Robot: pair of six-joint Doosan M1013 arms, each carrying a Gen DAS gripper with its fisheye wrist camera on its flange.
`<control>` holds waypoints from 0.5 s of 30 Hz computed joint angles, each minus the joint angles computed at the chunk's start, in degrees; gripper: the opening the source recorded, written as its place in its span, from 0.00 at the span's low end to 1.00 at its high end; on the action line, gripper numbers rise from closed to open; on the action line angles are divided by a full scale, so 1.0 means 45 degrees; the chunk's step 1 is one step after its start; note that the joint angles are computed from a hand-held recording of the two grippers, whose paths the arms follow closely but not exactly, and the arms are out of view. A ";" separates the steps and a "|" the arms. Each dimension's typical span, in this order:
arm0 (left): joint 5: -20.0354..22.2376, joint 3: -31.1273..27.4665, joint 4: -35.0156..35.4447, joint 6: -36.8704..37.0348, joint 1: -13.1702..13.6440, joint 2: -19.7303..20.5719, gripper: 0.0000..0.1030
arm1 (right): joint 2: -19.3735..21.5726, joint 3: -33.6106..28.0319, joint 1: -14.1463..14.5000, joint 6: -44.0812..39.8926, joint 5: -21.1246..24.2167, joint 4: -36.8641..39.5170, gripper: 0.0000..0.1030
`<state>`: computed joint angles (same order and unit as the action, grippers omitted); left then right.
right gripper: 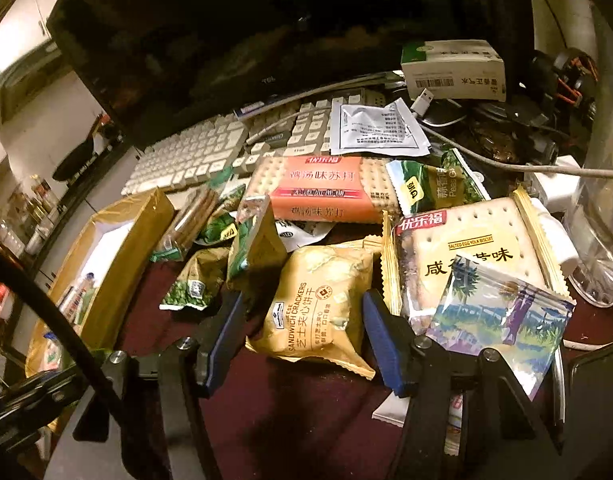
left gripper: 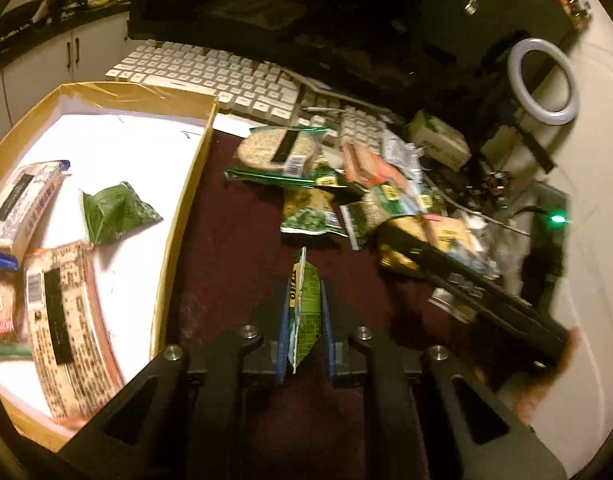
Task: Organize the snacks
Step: 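Grasp the yellow sandwich cracker bag with the right gripper while the left gripper lifts the green packet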
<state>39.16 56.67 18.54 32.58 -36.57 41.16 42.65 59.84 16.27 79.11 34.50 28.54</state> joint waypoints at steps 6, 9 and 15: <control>-0.0680 0.0704 -0.0196 -0.0165 -0.0058 -0.0443 0.15 | -0.0129 0.0260 -0.0021 0.0177 -0.0320 -0.0002 0.42; -0.1381 0.1220 -0.0427 -0.0229 -0.0030 -0.0753 0.15 | -0.0405 0.0752 -0.0023 -0.0405 -0.1113 0.0521 0.42; -0.2421 0.2265 0.1138 -0.1979 -0.0090 -0.1470 0.15 | -0.1286 0.2256 0.0379 -0.1219 -0.4416 -0.0011 0.42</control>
<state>28.27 66.86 23.66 23.68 -36.97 34.55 36.87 70.00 17.98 73.62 14.62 28.49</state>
